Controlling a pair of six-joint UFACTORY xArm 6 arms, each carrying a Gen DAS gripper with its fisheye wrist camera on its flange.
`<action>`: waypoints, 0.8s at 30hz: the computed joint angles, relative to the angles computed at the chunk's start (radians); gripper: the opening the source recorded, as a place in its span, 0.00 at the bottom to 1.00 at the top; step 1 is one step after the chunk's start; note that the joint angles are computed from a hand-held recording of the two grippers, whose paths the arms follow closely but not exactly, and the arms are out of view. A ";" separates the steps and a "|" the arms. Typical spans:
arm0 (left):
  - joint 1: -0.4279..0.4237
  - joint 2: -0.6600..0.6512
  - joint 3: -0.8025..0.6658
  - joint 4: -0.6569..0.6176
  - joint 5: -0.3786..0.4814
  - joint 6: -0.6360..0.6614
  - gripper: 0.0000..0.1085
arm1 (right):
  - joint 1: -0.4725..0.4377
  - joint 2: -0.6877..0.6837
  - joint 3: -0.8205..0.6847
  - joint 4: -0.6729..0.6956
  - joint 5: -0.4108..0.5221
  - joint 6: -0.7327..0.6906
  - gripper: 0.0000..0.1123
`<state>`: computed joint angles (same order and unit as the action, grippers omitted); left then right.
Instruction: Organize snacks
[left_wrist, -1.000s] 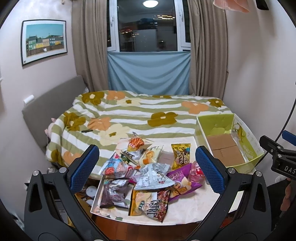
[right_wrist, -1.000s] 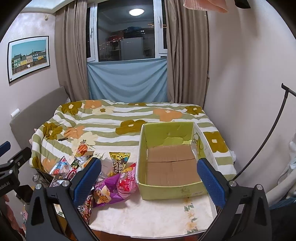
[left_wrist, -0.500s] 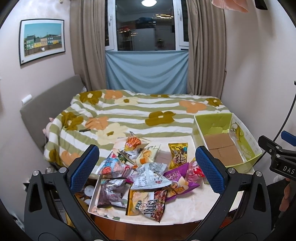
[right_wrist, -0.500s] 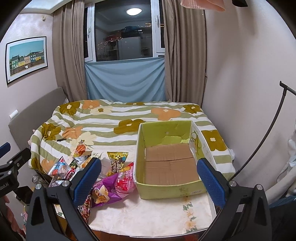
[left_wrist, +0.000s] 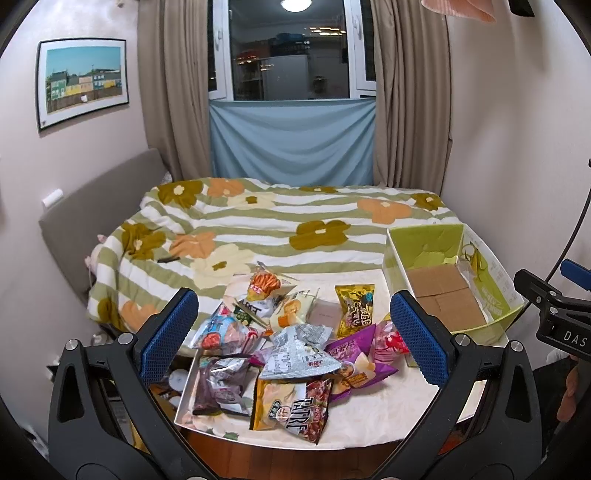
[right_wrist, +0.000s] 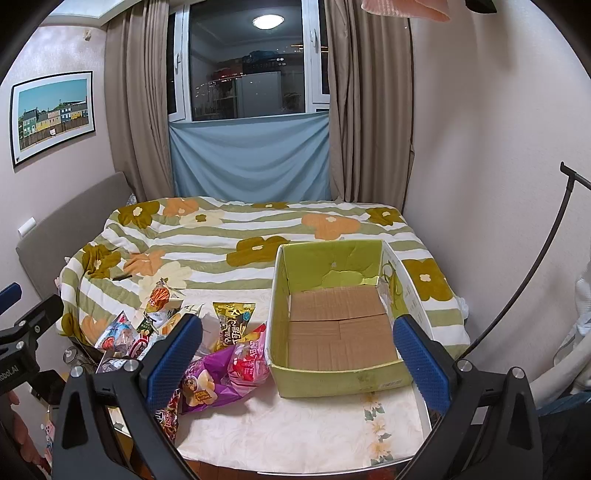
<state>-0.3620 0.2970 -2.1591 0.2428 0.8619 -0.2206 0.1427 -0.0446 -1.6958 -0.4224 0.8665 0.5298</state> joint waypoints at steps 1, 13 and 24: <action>0.000 0.001 -0.001 -0.001 0.001 0.000 0.95 | 0.000 0.001 -0.001 0.000 0.001 0.000 0.91; -0.003 0.006 -0.009 -0.003 0.004 0.001 0.95 | -0.009 0.002 0.001 0.009 0.000 -0.005 0.91; -0.007 0.013 -0.019 0.004 0.010 -0.004 0.95 | -0.010 0.007 -0.009 0.013 0.005 -0.009 0.91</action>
<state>-0.3690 0.3103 -2.1777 0.2467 0.8714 -0.2241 0.1330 -0.0374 -1.7044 -0.4094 0.8710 0.5212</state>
